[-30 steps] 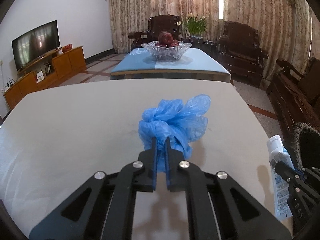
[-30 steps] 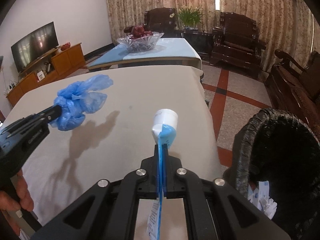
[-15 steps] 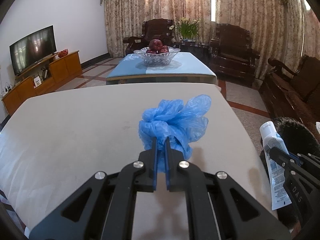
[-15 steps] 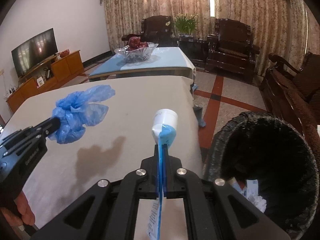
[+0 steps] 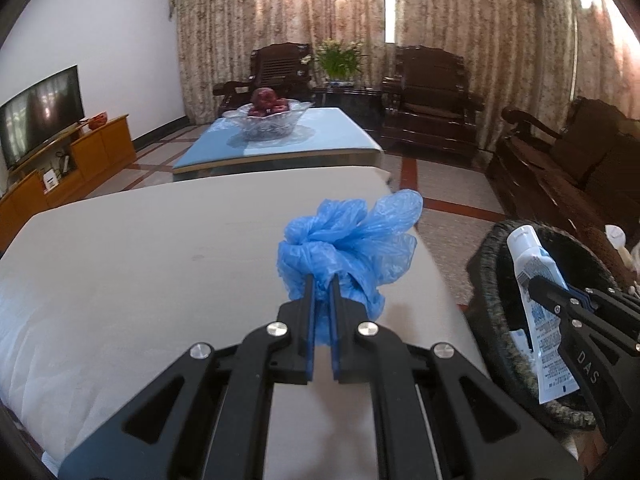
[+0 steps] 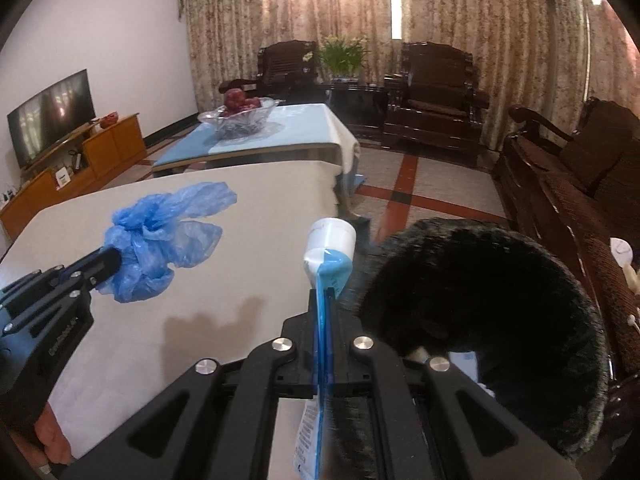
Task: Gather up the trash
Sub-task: 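Carry the white tube and blue bag over the wastebasket and open both grippers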
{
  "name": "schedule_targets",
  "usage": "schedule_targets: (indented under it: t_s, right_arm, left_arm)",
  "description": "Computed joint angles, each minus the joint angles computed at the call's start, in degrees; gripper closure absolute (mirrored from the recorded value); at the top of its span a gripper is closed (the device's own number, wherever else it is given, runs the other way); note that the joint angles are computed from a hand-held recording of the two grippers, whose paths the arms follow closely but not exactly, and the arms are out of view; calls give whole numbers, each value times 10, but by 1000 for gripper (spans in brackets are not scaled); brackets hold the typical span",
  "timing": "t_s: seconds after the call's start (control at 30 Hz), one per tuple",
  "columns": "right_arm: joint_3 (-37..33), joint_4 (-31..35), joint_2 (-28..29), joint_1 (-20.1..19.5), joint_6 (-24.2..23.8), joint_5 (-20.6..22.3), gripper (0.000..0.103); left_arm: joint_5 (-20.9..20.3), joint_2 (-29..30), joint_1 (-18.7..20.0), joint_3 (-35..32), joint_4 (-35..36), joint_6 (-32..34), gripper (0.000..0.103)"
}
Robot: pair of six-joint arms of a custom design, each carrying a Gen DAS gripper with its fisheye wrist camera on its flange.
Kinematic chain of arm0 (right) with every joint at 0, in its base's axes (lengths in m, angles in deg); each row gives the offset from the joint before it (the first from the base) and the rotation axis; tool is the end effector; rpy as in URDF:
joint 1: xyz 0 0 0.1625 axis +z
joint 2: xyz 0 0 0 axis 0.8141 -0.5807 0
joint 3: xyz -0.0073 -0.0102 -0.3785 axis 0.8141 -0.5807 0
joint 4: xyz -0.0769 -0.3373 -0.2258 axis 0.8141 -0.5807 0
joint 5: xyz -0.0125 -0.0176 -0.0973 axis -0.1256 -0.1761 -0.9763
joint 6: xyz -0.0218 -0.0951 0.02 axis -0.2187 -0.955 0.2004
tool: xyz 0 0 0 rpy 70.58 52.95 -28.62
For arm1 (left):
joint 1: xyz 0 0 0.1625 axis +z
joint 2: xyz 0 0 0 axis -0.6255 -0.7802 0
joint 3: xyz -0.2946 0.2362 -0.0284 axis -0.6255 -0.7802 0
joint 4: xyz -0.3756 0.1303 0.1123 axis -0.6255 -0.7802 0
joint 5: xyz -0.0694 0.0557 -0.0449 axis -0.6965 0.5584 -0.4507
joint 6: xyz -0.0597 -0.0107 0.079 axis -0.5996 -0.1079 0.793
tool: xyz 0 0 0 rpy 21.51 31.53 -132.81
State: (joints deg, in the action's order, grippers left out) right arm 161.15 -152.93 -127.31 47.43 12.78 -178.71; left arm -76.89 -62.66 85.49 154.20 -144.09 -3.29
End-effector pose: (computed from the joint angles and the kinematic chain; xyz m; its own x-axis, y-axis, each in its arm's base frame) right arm 0.2134 -0.5366 0.0331 -0.6762 -0.4104 0.6119 -0.7033 0.6071 -0.3700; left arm -0.1074 -0.4497 0.1288 -0.6514 -0.3562 -0.6699 0.4181 0.5682 -0.7087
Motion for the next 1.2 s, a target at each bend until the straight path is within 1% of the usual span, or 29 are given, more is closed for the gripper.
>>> schedule_targets:
  t_s: [0.2,0.33,0.47,0.53,0.77,0.97,1.07,1.1,1.17,1.2]
  right_arm:
    - [9,-15,-22,-23,-9,-7,100]
    - [12,-21,-33,-42,-11,-9,100]
    - [17,-29,-43,-60,-23,-13,100]
    - [17,-33,-50,-69,-29,-17,100]
    - [10,-40,-69,-106,-45,-20,100]
    - [2,-40,-74,-127,-51,-23,100]
    - [-1,-41,-73,-134,-53,-24,100]
    - [-4,-45,-69,-135,-56,-29,100]
    - [-6,-48,-66,-137,-59,-33,98]
    - [-7,-57,-62,-137,-62,-37,90]
  left_arm:
    - [-23,40,-4,-32,-18,20,98]
    - [-48,74,-6,-57,-32,34,98]
    - [-77,108,-5,-88,-34,48,98]
    - [-96,130,-3,-110,-38,58,98]
    - [-137,206,0,-194,-58,110,98]
    - [-166,255,8,-253,-62,140,98]
    - [-187,271,11,-272,-50,137,98]
    - [-200,270,14,-274,-42,135,96]
    - [-204,269,16,-276,-33,129,88]
    - [-207,267,17,-274,-35,127,81]
